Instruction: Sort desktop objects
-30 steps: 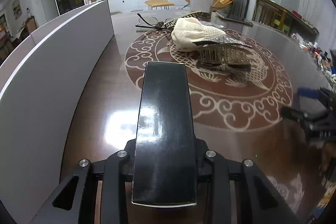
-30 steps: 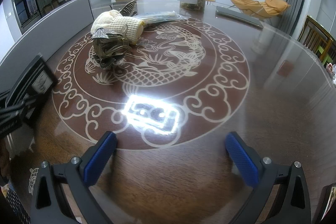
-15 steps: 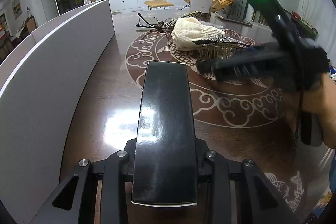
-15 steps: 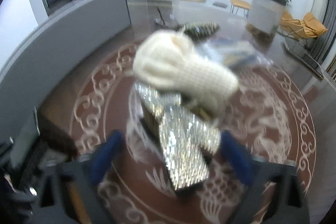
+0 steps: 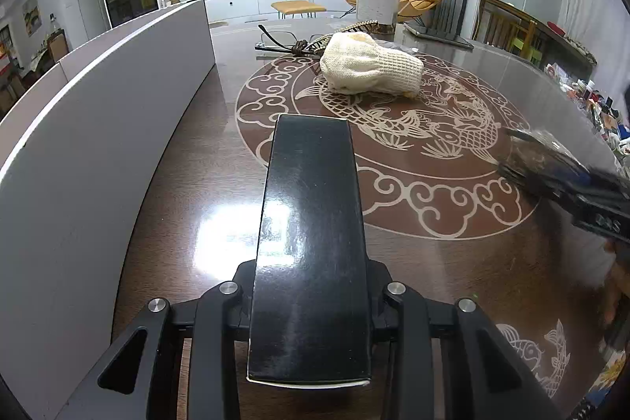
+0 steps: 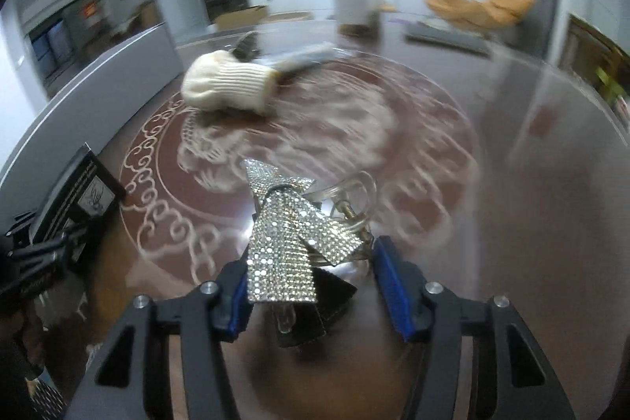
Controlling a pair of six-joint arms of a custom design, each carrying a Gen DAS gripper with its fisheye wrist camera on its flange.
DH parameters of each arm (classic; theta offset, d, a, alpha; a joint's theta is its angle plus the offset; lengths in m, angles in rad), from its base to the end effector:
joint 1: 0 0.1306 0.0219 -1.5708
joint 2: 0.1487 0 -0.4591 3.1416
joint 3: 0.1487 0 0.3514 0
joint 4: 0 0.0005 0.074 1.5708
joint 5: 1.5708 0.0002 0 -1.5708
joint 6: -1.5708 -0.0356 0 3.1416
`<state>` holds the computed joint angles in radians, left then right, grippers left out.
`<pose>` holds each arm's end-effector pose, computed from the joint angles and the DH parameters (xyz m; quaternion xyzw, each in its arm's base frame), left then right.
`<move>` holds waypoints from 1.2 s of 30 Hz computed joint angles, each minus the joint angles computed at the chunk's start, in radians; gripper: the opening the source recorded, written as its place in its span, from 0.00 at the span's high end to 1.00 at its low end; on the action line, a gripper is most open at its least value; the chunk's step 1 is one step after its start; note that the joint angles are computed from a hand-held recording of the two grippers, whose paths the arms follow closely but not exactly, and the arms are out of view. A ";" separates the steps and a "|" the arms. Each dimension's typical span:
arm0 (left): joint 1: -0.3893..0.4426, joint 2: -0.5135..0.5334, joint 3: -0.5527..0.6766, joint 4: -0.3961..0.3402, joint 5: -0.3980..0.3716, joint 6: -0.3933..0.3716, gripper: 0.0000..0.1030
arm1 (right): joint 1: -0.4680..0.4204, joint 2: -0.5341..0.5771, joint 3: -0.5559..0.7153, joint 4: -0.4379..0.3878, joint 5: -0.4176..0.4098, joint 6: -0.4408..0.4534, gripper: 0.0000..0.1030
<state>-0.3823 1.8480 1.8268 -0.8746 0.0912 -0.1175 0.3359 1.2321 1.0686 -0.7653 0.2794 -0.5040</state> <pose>0.5842 -0.2389 0.4557 0.2477 0.9096 -0.0863 0.3222 0.3306 0.1045 0.4374 0.1227 0.9327 0.0067 0.3392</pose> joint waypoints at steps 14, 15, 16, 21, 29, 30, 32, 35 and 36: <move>0.003 0.053 0.078 -0.092 -0.036 0.028 0.00 | 0.040 0.043 0.034 -0.122 0.088 -0.055 0.00; 0.002 0.053 0.078 -0.094 -0.036 0.027 0.00 | 0.039 0.042 0.033 -0.121 0.088 -0.054 0.00; 0.002 0.053 0.078 -0.094 -0.036 0.028 0.00 | 0.040 0.043 0.034 -0.121 0.087 -0.054 0.00; 0.000 0.047 0.070 -0.091 -0.038 0.029 0.00 | 0.039 0.043 0.034 -0.121 0.087 -0.054 0.00; 0.001 0.046 0.068 -0.089 -0.036 0.029 0.00 | 0.039 0.043 0.034 -0.121 0.087 -0.053 0.00; 0.001 0.046 0.068 -0.089 -0.036 0.029 0.00 | 0.038 0.043 0.033 -0.121 0.087 -0.053 0.00; 0.001 0.046 0.068 -0.089 -0.036 0.029 0.00 | 0.039 0.043 0.034 -0.121 0.088 -0.053 0.00; 0.001 0.046 0.068 -0.089 -0.036 0.029 0.00 | 0.038 0.042 0.034 -0.122 0.087 -0.053 0.00; 0.001 0.046 0.068 -0.089 -0.036 0.029 0.00 | 0.039 0.042 0.034 -0.122 0.087 -0.053 0.00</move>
